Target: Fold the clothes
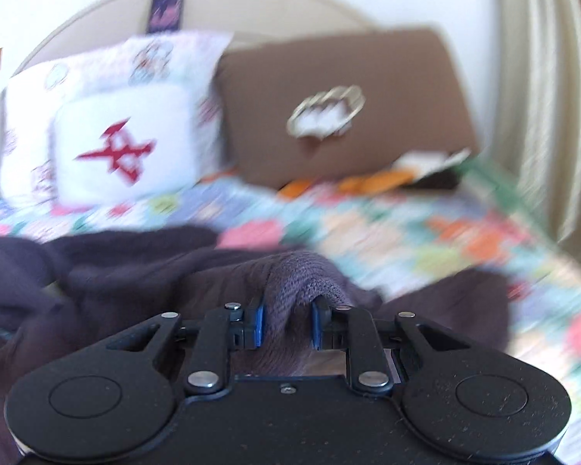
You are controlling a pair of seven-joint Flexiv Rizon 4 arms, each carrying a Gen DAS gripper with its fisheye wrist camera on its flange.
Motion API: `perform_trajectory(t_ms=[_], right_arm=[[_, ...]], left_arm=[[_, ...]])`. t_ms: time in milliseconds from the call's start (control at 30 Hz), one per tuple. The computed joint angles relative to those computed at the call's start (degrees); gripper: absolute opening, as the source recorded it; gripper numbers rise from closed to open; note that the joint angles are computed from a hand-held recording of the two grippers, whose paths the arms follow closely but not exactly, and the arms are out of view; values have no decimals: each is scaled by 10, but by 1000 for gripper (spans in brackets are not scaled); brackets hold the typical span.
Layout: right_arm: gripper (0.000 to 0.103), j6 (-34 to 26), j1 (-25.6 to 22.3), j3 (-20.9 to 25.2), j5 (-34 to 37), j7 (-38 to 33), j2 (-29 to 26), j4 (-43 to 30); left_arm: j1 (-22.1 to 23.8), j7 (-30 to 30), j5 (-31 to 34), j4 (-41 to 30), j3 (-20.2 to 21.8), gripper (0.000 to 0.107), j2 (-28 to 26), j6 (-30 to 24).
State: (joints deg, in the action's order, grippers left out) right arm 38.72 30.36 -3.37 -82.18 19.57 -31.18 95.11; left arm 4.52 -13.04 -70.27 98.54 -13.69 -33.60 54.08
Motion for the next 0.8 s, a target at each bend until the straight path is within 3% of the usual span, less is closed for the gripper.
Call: perform_trajectory(t_ms=[133,233,333,467,600,667,700,800], right_arm=[[24,-55,-1,23,45,-36,47,53],[24,-84,-5,41,121,-87,33,58],[25,-52,-19,55,205,-102,17,59],[31,-54,-4,50,248,-116,11,51],[42,-60,8,46,258,-122,20,51],[48,-40,7,51,270,-94,31,61],[51,-18,2,54,277,-76,38,69],[56,92,-16,58,275,-13,59,108]], left_arm=[[-3,2,28,3,9,22,5,-22],[-22,-58,103,-15,31,22,-13,-5],[-26,-119,170,-32,42,22,-29,6],[-6,-121,177,-22,16,24,-23,46],[-1,-86,168,-2,-6,25,-17,133],[-1,-84,177,6,-9,32,-15,171],[-1,-104,190,3,-2,41,-14,166],[9,-154,219,-6,8,47,-14,150]])
